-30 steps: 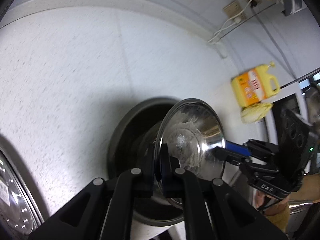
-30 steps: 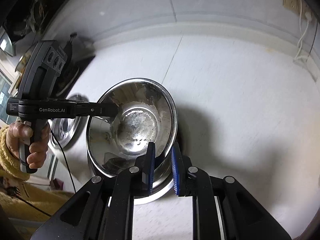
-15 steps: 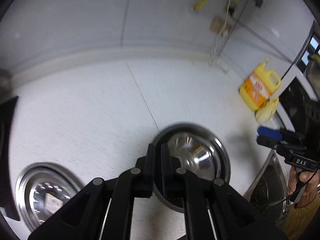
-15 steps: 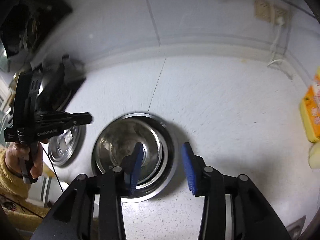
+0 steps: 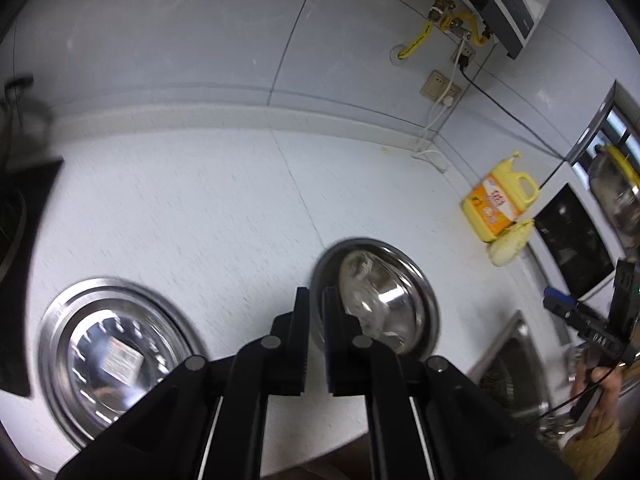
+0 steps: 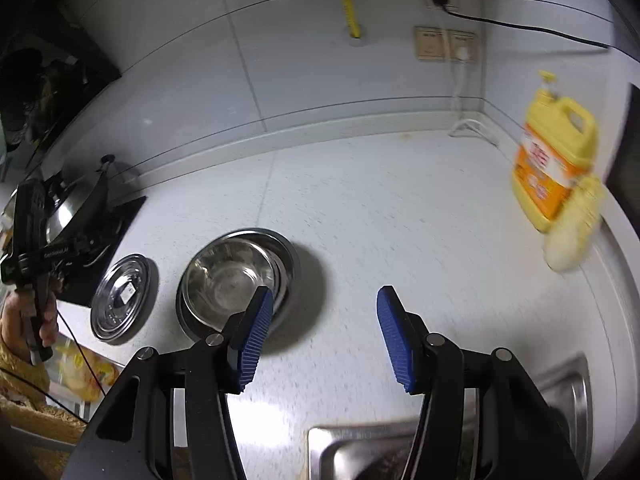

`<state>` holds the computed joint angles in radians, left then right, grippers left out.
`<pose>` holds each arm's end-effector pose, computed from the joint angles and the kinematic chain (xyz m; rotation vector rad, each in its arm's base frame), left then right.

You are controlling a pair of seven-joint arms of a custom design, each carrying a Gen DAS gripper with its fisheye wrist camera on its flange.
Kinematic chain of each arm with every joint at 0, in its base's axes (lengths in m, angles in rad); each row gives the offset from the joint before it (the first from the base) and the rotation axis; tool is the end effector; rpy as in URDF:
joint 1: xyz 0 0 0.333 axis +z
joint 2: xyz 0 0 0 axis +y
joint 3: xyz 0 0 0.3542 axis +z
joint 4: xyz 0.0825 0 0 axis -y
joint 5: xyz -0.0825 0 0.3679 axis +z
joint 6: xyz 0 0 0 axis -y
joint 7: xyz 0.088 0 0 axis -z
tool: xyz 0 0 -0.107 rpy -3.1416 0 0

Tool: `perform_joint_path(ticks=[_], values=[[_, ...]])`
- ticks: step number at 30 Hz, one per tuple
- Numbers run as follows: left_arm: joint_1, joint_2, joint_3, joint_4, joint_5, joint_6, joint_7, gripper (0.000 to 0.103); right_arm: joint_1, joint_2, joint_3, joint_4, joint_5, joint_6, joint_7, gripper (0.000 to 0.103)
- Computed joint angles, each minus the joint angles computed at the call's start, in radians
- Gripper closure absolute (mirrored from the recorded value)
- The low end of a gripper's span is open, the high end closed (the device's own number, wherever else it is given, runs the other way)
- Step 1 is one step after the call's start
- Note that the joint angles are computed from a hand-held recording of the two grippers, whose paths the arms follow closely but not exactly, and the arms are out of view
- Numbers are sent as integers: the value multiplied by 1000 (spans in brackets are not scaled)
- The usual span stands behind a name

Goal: Organize plates and bowls

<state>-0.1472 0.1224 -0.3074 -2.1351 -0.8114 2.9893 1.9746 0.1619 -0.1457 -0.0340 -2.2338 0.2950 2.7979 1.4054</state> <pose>0.5500 -0.2047 0.4685 -1.8795 2.0383 -1.1479 0.5238 0.0527 0.5595 -1.7899 1.7021 -0.4762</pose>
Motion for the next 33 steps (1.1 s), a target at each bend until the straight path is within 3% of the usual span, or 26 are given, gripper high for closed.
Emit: perform_joint_path(ticks=[3,7,10,13,15,18,26,33], values=[[32,-3,-30,-11,-174,-33,139,97,-39,-57,44,-50,-120,-2,156,49],[11,-1,2,-37,-215,-67,152,97,-45,-67,53,-41,-192,-64,249,46],[-12,33,29,-18,-107,-100,31,97,-20,-20,33,2,-172,-98,224,46],[-13,90,29,36,-26,-146,-67,97,6,56,4,61,-69,-133,106,46],[-32,133,49,73,85,-161,-195,97,3,122,0,117,1,-165,26,46],[-22,188,42,121,150,-186,-289,97,-23,227,15,217,103,-234,-100,46],[-15,301,42,233,347,-271,-508,97,-84,409,66,393,136,-385,-174,49],[1,367,23,299,423,-307,-582,97,-100,456,86,437,148,-428,-184,66]])
